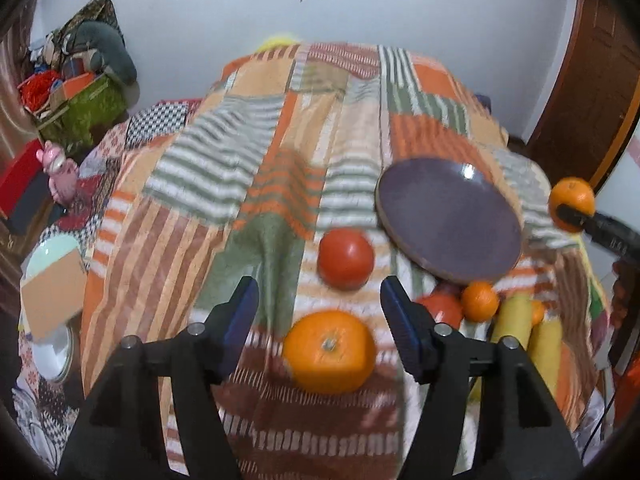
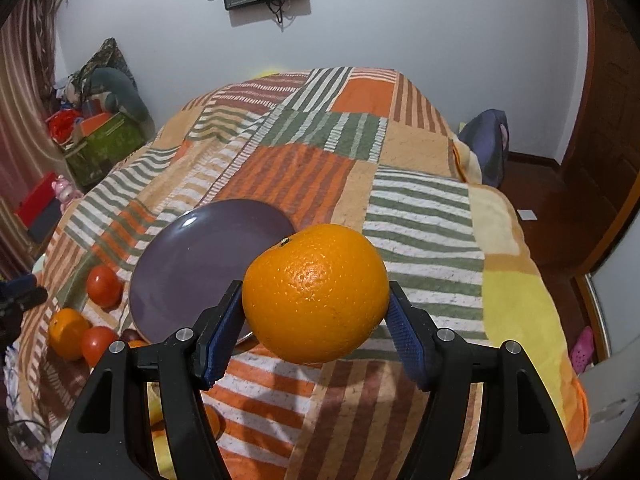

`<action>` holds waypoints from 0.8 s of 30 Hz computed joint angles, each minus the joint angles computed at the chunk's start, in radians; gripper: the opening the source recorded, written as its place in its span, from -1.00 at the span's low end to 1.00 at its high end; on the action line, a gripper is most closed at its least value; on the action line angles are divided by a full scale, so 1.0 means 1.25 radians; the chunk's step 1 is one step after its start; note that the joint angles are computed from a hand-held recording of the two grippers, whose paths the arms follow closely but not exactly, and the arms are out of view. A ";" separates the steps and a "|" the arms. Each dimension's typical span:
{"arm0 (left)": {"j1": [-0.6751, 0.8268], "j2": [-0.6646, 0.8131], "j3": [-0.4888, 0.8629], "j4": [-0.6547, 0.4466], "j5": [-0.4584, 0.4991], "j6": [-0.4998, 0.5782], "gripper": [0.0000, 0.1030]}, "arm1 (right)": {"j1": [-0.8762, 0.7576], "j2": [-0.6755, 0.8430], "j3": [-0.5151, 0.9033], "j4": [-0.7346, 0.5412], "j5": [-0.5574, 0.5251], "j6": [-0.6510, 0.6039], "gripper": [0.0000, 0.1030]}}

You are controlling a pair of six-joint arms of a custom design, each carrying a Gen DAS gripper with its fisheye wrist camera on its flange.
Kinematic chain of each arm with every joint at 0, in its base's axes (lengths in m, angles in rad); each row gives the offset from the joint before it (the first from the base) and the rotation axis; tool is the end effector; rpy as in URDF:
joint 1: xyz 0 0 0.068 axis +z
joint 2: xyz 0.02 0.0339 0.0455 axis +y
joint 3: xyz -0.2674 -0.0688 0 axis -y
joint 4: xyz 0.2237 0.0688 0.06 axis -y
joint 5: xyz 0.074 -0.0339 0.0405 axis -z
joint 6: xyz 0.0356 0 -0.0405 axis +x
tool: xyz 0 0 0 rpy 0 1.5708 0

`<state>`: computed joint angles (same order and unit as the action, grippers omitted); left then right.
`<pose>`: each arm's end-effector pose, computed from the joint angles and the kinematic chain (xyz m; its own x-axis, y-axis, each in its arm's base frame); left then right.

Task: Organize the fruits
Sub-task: 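Lift the held oranges off the blanket with both tools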

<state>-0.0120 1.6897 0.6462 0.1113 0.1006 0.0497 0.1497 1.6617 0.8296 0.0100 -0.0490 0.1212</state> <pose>0.2813 -0.0070 0.1280 -0.7983 0.0590 -0.5993 0.1116 0.9924 -0.0509 0.3101 0.0485 0.1745 -0.7411 0.0103 -0.6714 -0.0930 0.9887 0.1179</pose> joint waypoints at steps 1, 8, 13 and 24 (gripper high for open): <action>0.002 0.005 -0.010 0.003 0.001 0.002 0.23 | 0.000 0.004 0.002 -0.001 -0.001 0.000 0.27; 0.008 0.069 -0.039 0.014 0.048 -0.002 0.23 | 0.009 0.001 -0.004 0.001 0.009 0.006 0.27; -0.017 0.114 -0.023 0.041 0.015 -0.009 0.28 | 0.012 0.005 -0.002 -0.004 0.005 0.006 0.27; -0.013 0.188 0.035 0.037 0.031 -0.016 0.27 | 0.024 0.014 0.006 -0.008 0.002 0.008 0.27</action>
<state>-0.0286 1.9250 0.6894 0.1576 0.1391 0.0296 0.1793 1.6796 0.8374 -0.0002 -0.0469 0.1315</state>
